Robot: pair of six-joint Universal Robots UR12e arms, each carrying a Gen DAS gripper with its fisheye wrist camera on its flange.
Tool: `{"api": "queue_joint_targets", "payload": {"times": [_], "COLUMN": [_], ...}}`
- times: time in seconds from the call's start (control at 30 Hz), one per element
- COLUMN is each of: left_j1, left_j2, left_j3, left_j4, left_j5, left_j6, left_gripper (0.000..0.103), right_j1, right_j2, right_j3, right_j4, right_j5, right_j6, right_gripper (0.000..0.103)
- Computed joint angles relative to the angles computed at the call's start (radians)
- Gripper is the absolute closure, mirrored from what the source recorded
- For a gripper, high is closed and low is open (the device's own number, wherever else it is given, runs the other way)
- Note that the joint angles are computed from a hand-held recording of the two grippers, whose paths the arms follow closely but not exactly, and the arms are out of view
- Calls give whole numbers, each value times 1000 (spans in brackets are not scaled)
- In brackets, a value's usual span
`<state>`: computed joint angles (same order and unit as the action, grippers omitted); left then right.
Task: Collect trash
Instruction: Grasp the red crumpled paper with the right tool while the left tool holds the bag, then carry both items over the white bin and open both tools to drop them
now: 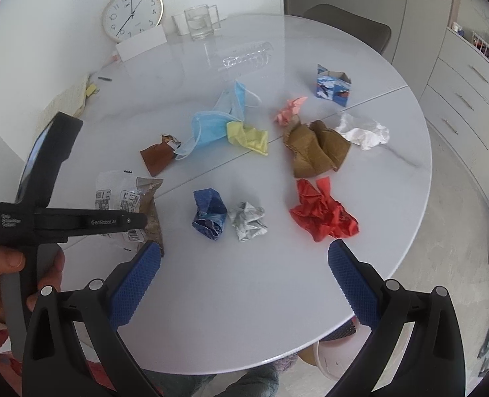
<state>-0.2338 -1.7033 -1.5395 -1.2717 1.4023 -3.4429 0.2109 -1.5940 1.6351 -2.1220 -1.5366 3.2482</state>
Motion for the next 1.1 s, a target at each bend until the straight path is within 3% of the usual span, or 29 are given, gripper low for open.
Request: {"api": "queue_joint_targets", "payload": {"times": [0.13,0.23,0.4,0.63,0.7,0.73,0.8,0.83,0.97,1.1], "left_j1": [1,8,11,-7,-14,-20,-28,-35,-62,-99], "left_j2": [10,23,35,36,37,36,35,36,36,32], "left_j3": [-1,-6,-3,25,28,32,37,40,55,77], "left_j4": [-4,3,11,16,16,16,17,18,11,2], "left_j5": [8,10,-8,-38,-34,-27,-20,-15,-5,-29], "left_j6": [28,54,112,185,198,207,223,234,265,297], "left_gripper": [78,78,78,78,78,78,78,78,78,78], "right_j1": [-6,-36,-101,-101,-96,-93,-96,-101,-125,-165], "right_j2": [12,10,34,94,109,116,110,106,54,-42], "right_j3": [-1,10,7,-23,-33,-38,-32,-31,6,73], "right_j4": [-11,-15,13,37,59,75,61,66,42,26], "right_j5": [-22,-40,-9,-11,-19,-25,-16,1,34,56], "right_j6": [-12,18,64,-11,-36,-49,-59,-57,-37,-3], "right_gripper": [3,3,17,21,33,46,56,74,77,77]}}
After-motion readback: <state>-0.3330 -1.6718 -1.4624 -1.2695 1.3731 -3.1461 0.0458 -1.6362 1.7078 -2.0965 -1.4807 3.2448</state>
